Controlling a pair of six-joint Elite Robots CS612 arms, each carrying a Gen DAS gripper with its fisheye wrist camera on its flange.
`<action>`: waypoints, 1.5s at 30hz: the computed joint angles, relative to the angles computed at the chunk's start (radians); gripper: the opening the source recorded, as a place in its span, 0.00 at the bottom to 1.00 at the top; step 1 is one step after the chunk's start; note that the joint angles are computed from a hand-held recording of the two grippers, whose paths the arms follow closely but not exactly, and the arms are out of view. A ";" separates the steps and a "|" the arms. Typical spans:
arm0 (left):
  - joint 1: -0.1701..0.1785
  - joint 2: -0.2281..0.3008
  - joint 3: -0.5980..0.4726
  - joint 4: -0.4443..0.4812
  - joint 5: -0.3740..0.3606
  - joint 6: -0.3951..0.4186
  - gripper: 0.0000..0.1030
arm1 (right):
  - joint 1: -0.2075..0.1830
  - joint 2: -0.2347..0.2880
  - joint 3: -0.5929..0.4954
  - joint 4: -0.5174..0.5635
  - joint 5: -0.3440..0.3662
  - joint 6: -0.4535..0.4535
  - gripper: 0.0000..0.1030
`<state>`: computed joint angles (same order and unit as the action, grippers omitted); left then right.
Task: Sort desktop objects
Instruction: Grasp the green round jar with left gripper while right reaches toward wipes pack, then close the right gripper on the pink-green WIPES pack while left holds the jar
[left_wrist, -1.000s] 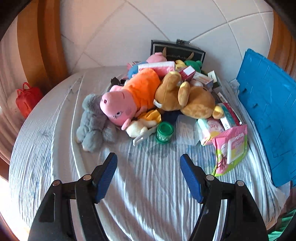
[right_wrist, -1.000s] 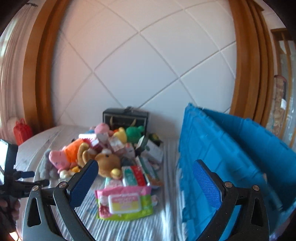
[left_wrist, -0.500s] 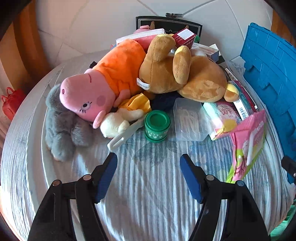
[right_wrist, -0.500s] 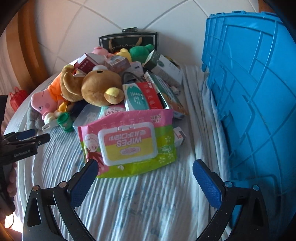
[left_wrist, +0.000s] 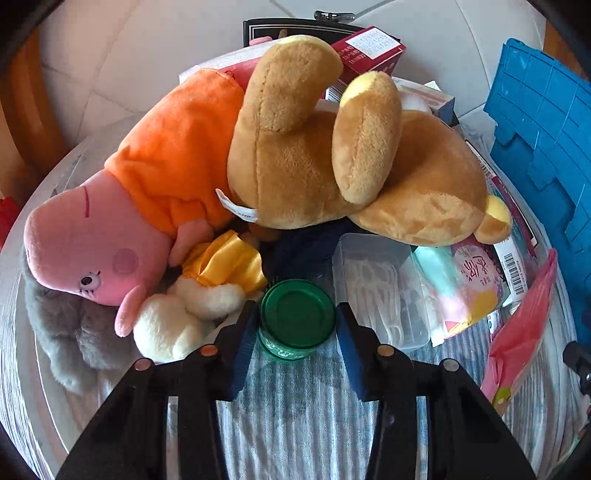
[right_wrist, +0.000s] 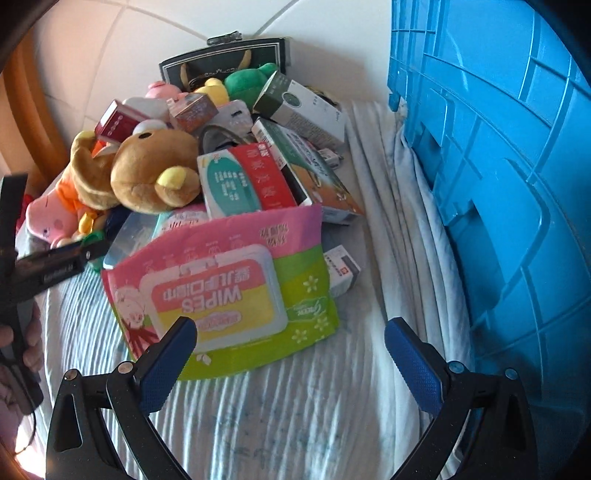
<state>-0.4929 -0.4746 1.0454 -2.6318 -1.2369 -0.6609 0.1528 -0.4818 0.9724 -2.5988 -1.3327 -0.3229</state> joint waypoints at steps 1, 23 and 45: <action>0.000 -0.007 0.014 -0.008 -0.010 -0.001 0.41 | 0.000 0.005 -0.017 0.033 0.009 -0.002 1.00; -0.034 -0.099 0.169 -0.093 -0.050 0.019 0.41 | 0.044 0.081 -0.208 0.305 -0.219 -0.112 0.53; -0.089 -0.196 0.342 -0.091 0.038 -0.146 0.41 | 0.047 -0.100 0.123 0.478 0.105 -0.452 0.47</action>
